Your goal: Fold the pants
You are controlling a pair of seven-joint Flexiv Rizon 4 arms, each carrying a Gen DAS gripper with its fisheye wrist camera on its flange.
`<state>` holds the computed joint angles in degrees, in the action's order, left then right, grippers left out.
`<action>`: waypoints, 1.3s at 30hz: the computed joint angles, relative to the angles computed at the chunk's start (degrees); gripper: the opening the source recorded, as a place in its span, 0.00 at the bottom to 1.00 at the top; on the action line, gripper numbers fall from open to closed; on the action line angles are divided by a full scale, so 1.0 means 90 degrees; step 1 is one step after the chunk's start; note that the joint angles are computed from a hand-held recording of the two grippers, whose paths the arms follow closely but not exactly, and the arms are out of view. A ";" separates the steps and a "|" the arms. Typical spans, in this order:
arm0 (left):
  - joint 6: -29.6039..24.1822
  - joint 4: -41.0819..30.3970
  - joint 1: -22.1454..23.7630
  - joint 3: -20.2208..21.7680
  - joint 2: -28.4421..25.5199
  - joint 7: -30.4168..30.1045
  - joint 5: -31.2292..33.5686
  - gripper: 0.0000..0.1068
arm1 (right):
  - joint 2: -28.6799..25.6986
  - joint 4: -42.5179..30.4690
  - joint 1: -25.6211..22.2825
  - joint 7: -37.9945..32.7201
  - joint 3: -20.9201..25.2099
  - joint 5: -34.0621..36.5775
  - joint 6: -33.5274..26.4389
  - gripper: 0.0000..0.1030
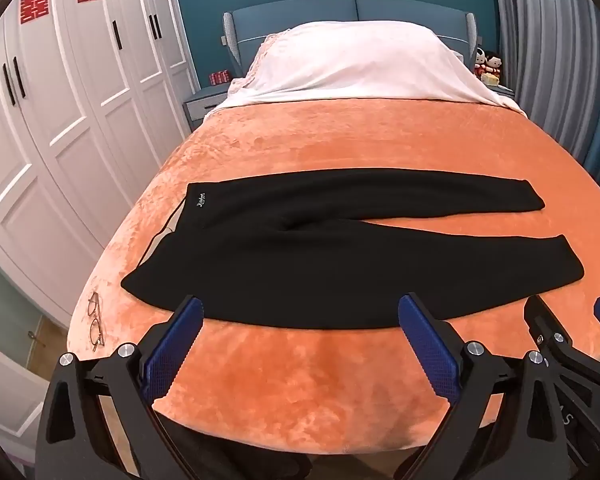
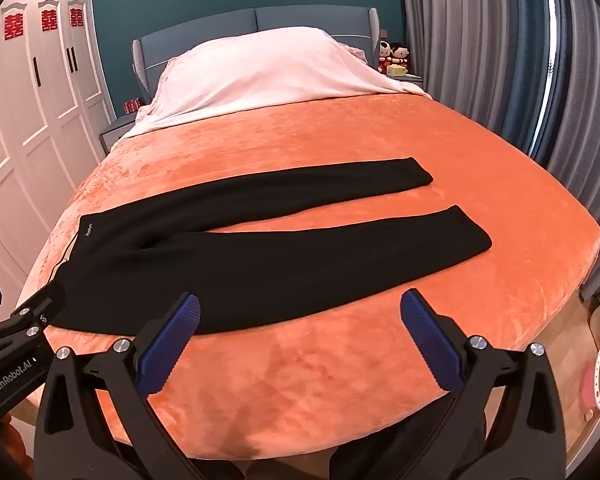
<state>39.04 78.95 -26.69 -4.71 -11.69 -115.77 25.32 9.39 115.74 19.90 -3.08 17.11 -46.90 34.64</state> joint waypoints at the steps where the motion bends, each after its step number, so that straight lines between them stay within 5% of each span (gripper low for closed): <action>1: 0.0000 0.0004 0.0001 -0.0001 0.0003 -0.0007 -0.0003 0.90 | 0.0007 0.0008 -0.0001 0.0005 0.0002 -0.0007 0.0012 0.96; 39: -0.0001 0.0099 0.0051 -0.0015 0.0035 0.0041 -0.0016 0.91 | -0.0034 -0.0043 0.0025 0.0002 0.0002 0.0004 -0.0006 0.96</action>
<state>39.02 79.84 -26.23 -4.84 -11.37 -115.40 25.17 9.08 115.35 20.12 -3.06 17.13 -46.87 34.58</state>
